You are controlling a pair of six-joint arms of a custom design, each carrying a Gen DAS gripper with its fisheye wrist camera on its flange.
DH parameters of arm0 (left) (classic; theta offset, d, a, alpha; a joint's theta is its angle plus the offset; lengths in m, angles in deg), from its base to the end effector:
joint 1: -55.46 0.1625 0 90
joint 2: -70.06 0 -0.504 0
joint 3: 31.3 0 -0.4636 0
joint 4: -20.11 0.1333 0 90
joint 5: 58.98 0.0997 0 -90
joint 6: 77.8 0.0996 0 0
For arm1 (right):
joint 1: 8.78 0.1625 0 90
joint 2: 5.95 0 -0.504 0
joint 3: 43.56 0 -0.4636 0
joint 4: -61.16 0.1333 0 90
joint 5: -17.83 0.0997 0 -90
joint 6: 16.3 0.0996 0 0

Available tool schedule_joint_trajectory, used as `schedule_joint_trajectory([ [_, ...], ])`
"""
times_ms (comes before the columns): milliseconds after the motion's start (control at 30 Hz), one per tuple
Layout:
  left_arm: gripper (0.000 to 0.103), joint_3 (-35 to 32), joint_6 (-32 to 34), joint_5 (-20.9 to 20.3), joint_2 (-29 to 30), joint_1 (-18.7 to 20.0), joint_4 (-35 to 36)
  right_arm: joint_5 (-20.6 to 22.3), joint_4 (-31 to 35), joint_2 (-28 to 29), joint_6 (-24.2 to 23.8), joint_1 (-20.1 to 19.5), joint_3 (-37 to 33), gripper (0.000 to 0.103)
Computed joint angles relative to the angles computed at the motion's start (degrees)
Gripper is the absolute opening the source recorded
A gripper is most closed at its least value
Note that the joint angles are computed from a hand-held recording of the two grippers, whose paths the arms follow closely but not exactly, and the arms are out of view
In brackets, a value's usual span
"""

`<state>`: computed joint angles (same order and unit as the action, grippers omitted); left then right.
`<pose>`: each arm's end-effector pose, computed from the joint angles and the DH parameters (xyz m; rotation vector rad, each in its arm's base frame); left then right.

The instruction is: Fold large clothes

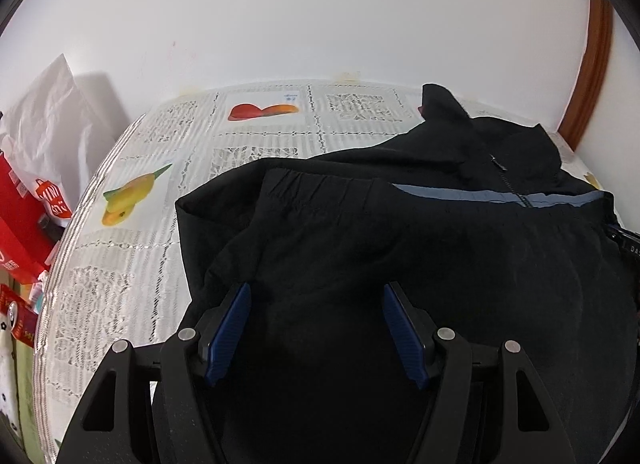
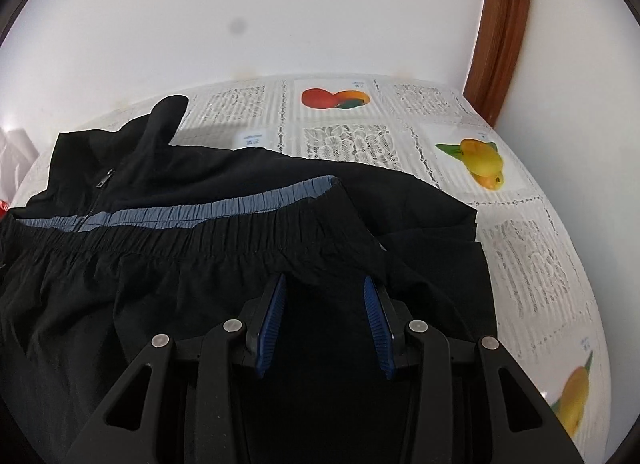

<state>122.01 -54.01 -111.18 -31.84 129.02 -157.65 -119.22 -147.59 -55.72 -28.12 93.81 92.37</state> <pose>0.0980 -0.3544 0.2890 0.5615 2.3030 -0.7201 0.1629 -0.4525 0.0812 0.1954 -2.2555 0.6631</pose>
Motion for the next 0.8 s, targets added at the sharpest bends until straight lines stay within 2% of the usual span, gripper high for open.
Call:
schedule_joint_trajectory([
  [167,0.069,1.2,0.3,3.9,3.7,-2.6,-4.5,-1.2,-1.1,1.0,-3.1,-0.4,-1.0,0.041],
  [367,0.071,1.2,-0.6,4.1,4.9,-2.9,-5.0,1.0,-0.5,-0.1,-3.7,-1.7,-1.0,0.041],
  [633,0.073,1.0,-0.7,3.5,5.6,-2.6,-5.7,0.3,-1.3,0.6,-5.0,-1.7,-1.6,0.041],
  [800,0.073,1.4,-0.5,4.6,5.9,-3.3,-6.3,-0.5,-2.5,1.1,-6.0,-1.6,-1.7,0.041],
])
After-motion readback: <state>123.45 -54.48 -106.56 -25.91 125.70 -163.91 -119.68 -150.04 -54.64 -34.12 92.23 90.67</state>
